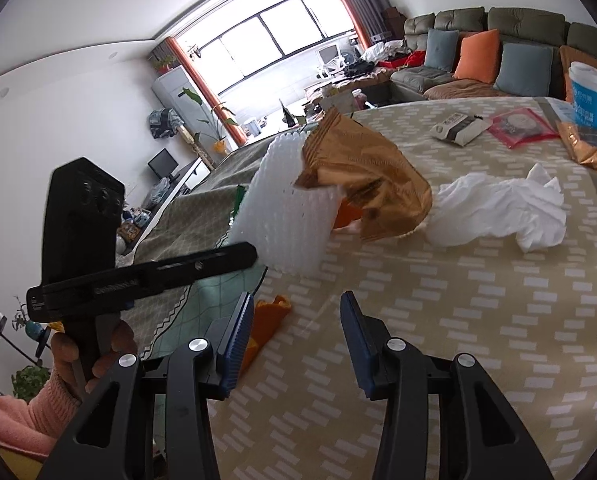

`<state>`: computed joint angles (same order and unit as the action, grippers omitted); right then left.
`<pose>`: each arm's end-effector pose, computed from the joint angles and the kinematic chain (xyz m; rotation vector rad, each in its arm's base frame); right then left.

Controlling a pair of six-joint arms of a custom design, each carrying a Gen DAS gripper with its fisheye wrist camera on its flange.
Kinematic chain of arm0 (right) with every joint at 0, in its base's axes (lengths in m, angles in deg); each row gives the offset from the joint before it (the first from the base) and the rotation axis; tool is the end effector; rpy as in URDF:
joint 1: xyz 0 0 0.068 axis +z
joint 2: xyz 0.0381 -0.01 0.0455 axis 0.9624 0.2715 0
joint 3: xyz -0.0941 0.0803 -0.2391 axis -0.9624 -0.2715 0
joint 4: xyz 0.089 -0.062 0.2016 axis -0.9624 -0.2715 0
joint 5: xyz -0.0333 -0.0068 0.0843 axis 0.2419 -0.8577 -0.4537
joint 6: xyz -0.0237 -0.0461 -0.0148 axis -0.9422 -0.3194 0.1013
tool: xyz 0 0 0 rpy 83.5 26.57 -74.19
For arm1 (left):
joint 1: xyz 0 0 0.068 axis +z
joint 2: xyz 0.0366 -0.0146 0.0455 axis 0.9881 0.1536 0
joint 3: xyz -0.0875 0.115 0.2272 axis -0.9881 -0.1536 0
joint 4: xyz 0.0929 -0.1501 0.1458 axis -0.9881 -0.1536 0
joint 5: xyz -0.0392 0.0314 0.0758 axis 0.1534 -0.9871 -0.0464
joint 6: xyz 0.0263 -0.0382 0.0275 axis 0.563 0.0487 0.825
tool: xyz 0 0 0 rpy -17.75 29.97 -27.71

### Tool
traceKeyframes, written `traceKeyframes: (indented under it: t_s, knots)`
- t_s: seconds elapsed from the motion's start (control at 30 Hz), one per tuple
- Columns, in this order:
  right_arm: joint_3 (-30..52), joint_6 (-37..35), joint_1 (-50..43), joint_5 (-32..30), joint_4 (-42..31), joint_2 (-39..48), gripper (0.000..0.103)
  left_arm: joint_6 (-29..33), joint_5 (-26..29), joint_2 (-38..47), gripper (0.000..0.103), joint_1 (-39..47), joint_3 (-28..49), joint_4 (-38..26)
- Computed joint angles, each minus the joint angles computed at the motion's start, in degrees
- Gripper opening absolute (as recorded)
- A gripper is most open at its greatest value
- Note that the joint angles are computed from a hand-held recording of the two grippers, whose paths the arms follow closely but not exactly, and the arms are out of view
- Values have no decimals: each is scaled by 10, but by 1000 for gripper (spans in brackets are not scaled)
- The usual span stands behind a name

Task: Collect trash
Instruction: 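Grasp the white foam sheet with the left gripper while the right grasps the orange peel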

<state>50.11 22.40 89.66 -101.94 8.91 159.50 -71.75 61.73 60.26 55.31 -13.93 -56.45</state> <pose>0.2673 0.0855 0.1619 -0.0354 2.2827 0.7172 0.3670 -0.1961 0.1474 0.4889 2.3460 -0.8993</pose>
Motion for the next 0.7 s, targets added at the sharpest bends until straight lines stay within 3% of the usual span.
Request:
traceKeyframes:
  t_s: [0.37,0.47,0.53,0.7]
  knots:
    - [50,-9,52,19,-47,36,45,15,-19,-154,10,33,-184,109]
    - [58,-12,61,35,-58,42,36,24,-29,-191,10,51,-227,126]
    - [65,-10,70,51,-69,42,18,27,-30,-214,10,66,-254,133]
    - [69,-6,81,56,-70,40,14,39,-30,-260,10,109,-314,143]
